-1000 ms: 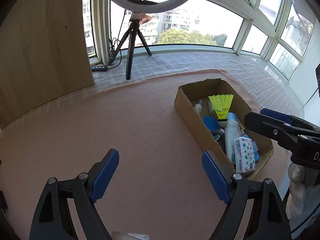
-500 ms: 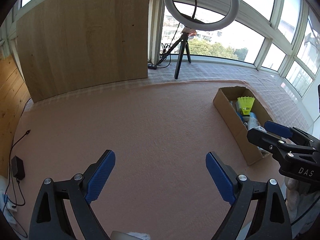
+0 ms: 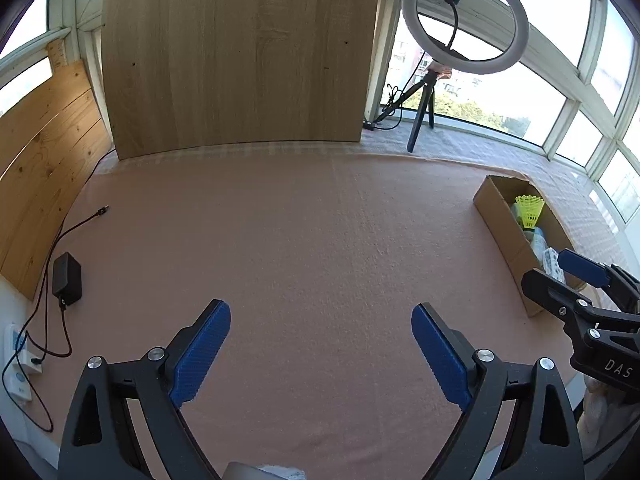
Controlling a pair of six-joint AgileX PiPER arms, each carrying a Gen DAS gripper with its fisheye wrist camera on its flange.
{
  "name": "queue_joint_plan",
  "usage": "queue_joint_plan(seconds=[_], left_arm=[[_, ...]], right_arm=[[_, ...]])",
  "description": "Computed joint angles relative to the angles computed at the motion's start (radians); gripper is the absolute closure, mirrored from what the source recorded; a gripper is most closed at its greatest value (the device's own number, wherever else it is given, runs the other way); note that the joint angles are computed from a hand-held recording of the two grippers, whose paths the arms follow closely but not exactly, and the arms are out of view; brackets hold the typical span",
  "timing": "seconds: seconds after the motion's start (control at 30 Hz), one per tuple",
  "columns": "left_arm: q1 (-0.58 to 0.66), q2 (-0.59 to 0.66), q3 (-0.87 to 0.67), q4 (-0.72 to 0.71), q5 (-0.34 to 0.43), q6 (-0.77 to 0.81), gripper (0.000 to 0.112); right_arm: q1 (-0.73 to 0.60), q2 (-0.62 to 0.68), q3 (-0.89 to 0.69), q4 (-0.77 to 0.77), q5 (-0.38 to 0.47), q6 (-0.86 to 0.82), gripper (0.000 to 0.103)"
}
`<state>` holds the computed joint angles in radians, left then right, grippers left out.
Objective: Organize objects
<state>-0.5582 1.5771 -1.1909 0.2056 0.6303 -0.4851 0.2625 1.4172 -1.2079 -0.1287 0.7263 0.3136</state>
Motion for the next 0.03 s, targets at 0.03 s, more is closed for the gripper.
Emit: queue_joint_plan(seconds=[0.03], left_arm=[[0.004, -0.007, 0.009, -0.001, -0.001, 0.000, 0.018]], right_arm=[[0.011, -0.001, 0.003, -0.016, 0.001, 0.016, 0.024]])
